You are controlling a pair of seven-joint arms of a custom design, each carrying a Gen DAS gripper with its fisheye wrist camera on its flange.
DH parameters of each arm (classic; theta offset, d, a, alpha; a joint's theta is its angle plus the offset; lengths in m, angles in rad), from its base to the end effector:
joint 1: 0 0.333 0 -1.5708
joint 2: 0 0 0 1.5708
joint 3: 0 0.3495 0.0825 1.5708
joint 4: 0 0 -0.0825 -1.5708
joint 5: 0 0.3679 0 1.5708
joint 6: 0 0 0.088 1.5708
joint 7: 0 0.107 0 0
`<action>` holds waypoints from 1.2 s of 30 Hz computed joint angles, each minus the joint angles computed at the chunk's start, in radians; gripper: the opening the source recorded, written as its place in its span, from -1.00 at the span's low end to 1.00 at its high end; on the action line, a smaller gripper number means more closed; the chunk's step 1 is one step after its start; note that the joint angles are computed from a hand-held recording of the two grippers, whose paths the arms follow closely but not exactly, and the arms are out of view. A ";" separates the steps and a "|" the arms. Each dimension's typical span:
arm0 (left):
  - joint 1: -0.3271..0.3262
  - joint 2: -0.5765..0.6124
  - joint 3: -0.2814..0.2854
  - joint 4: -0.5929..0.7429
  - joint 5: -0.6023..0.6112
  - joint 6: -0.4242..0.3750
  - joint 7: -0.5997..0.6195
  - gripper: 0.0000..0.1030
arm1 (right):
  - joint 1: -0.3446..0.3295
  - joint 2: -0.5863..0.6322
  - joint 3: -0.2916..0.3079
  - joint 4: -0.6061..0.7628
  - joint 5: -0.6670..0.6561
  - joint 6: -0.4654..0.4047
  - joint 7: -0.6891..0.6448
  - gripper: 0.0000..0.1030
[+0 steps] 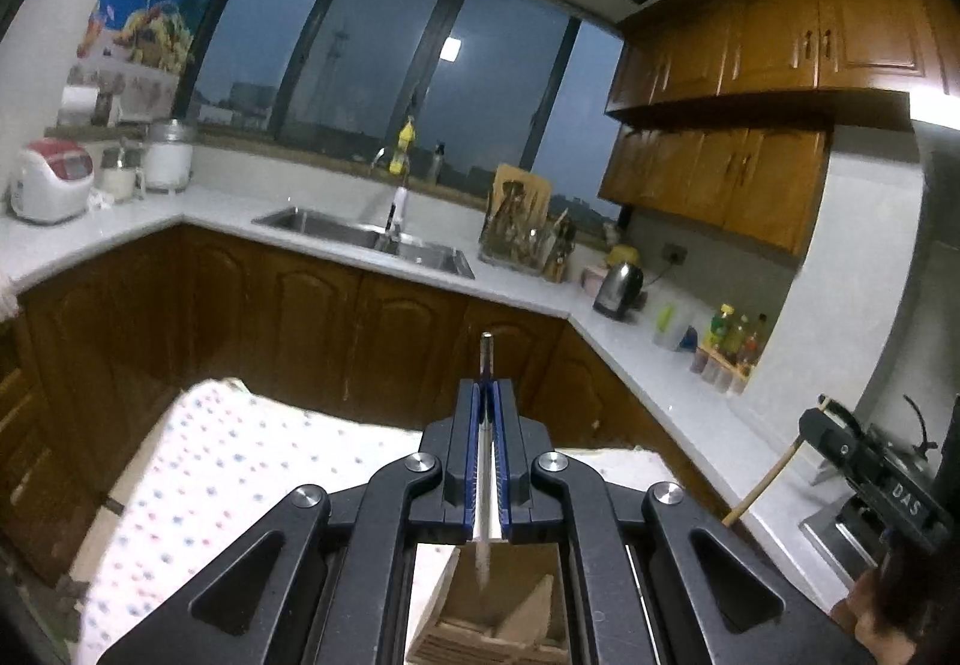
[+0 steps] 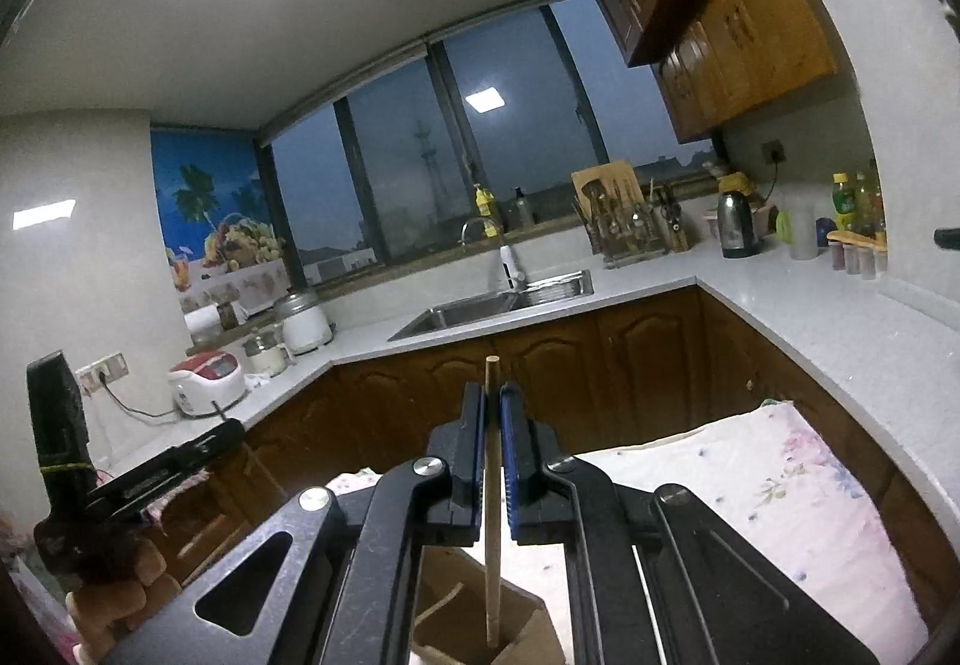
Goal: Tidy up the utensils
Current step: 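Lift both chopsticks and carry them over the wooden utensil holder, then lower both chopsticks into the holder and open both tools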
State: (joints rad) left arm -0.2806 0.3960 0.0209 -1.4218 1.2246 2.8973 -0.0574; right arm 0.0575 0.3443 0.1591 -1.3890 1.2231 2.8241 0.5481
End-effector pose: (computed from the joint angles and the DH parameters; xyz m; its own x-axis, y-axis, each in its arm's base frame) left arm 0.6748 -0.2407 0.6023 0.0855 -0.9486 0.3048 -0.3035 -0.3162 -0.8988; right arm 0.6992 0.0814 0.6519 0.4150 -0.8579 -0.3029 -0.3533 0.1548 -0.9226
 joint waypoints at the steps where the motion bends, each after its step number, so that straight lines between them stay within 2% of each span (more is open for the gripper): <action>1: 0.004 0.030 -0.002 0.026 -0.011 -0.001 0.005 -0.95 | 0.000 0.009 0.011 -0.005 0.025 0.022 -0.033 -0.90; 5: 0.003 0.140 0.026 0.108 -0.047 0.034 -0.022 -0.95 | -0.004 0.032 0.037 -0.009 0.104 0.058 -0.116 -0.90; 10: 0.038 0.227 0.004 0.185 -0.216 0.043 0.108 -0.95 | -0.007 0.044 0.049 -0.024 0.208 0.086 -0.196 -0.90; 13: 0.037 0.235 0.000 0.193 -0.290 0.031 0.181 -0.95 | 0.011 0.050 0.020 -0.038 0.132 0.070 -0.113 -0.89; 17: 0.018 0.251 0.032 0.213 -0.367 0.041 0.253 -0.94 | 0.007 0.050 0.016 -0.043 0.101 0.056 -0.079 -0.89; 18: 0.014 0.222 0.033 0.175 -0.338 0.039 0.219 -0.94 | 0.010 0.052 0.008 -0.039 0.073 0.046 -0.048 -0.89; 23: 0.035 0.194 -0.005 0.151 -0.410 0.013 0.301 -0.94 | 0.015 0.061 -0.010 -0.033 -0.034 0.021 0.076 -0.88; 25: 0.036 0.184 -0.010 0.141 -0.424 0.013 0.314 -0.93 | 0.012 0.064 -0.014 -0.029 -0.068 0.003 0.125 -0.80; 28: 0.029 0.174 -0.004 0.130 -0.436 -0.005 0.323 -0.76 | -0.002 0.062 -0.004 -0.034 -0.073 -0.006 0.138 -0.80; 29: 0.030 0.171 -0.004 0.128 -0.439 -0.009 0.324 -0.61 | -0.004 0.061 -0.003 -0.034 -0.077 -0.012 0.144 -0.79; 30: 0.022 0.168 0.006 0.124 -0.433 -0.014 0.310 -0.46 | -0.004 0.060 -0.007 -0.033 -0.090 -0.021 0.161 -0.74; 32: 0.019 0.157 0.014 0.109 -0.422 -0.009 0.292 -0.26 | -0.015 0.058 -0.002 -0.030 -0.087 -0.043 0.167 -0.39; 33: 0.012 0.149 0.021 0.097 -0.409 -0.004 0.277 -0.18 | -0.026 0.051 0.007 -0.037 -0.066 -0.054 0.150 -0.05; 34: 0.012 0.137 0.020 0.083 -0.405 -0.004 0.272 -0.11 | -0.040 0.038 0.017 -0.048 -0.032 -0.065 0.123 0.13; 35: 0.008 0.119 0.024 0.061 -0.393 -0.002 0.256 0.07 | -0.043 0.029 0.017 -0.057 -0.013 -0.066 0.108 0.18; 36: -0.005 0.100 0.042 0.035 -0.362 0.008 0.220 0.20 | -0.047 0.016 0.017 -0.070 0.008 -0.071 0.092 0.32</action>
